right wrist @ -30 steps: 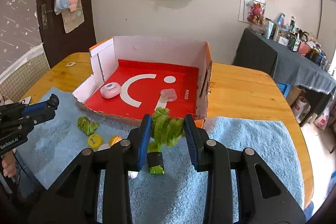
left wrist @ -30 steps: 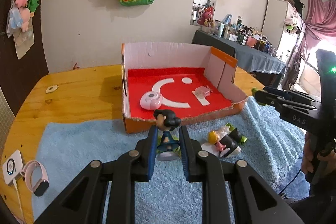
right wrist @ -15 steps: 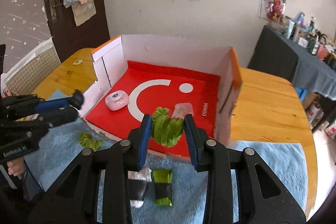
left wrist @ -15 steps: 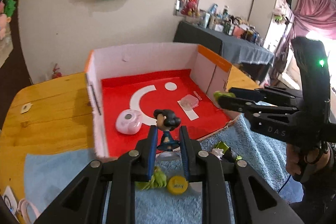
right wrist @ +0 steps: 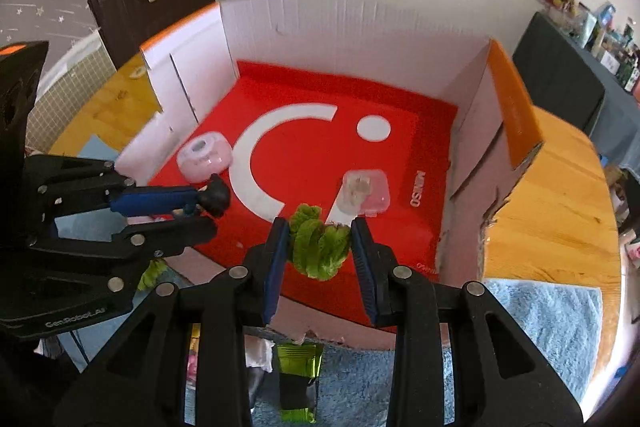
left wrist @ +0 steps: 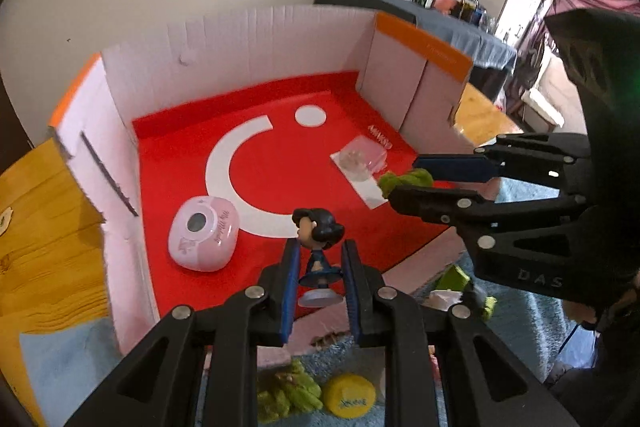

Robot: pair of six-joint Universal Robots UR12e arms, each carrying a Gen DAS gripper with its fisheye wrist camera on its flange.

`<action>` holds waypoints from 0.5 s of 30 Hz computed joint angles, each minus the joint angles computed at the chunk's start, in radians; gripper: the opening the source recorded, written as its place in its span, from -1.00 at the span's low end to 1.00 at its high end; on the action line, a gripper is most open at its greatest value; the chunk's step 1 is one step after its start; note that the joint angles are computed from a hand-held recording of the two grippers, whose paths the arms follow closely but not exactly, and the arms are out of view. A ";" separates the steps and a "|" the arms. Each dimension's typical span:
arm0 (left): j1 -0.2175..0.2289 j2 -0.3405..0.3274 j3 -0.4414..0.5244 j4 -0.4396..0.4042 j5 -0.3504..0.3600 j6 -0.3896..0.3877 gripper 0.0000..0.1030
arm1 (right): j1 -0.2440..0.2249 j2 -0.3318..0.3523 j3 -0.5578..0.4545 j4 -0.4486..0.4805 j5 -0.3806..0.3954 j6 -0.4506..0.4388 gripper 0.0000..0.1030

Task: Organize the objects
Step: 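Lower the green yarn ball onto the red floor and open the right gripper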

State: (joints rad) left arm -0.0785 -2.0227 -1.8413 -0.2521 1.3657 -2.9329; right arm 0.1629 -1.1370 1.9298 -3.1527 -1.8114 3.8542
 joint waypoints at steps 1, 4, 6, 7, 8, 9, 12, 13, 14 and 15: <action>0.000 -0.005 0.006 -0.011 0.002 0.007 -0.58 | -0.004 0.000 0.001 0.004 0.016 0.002 -0.41; 0.000 -0.014 0.018 -0.037 -0.003 0.019 -0.58 | -0.014 0.001 -0.004 0.033 0.053 0.002 -0.41; 0.000 -0.017 0.025 -0.054 -0.004 0.026 -0.58 | -0.020 0.001 -0.008 0.053 0.072 0.000 -0.41; -0.001 -0.019 0.027 -0.063 -0.002 0.031 -0.58 | -0.023 0.001 -0.010 0.065 0.084 -0.001 -0.41; -0.003 -0.020 0.029 -0.069 0.002 0.036 -0.58 | -0.025 -0.001 -0.012 0.078 0.090 0.000 -0.41; -0.003 -0.021 0.030 -0.072 0.004 0.039 -0.58 | -0.026 -0.001 -0.013 0.085 0.094 0.002 -0.41; -0.001 -0.025 0.035 -0.085 0.004 0.039 -0.58 | -0.033 -0.001 -0.012 0.095 0.119 0.002 -0.40; 0.000 -0.026 0.038 -0.090 0.004 0.039 -0.58 | -0.036 -0.001 -0.011 0.096 0.128 0.007 -0.40; 0.001 -0.027 0.040 -0.094 0.003 0.040 -0.58 | -0.038 0.000 -0.011 0.094 0.135 0.007 -0.39; 0.001 -0.028 0.041 -0.097 0.002 0.040 -0.58 | -0.040 0.000 -0.009 0.093 0.143 0.009 -0.39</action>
State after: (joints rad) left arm -0.0771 -2.0509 -1.7999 -0.3488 1.3672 -2.8932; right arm 0.1229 -1.1372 1.9205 -3.0598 -1.6680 3.8632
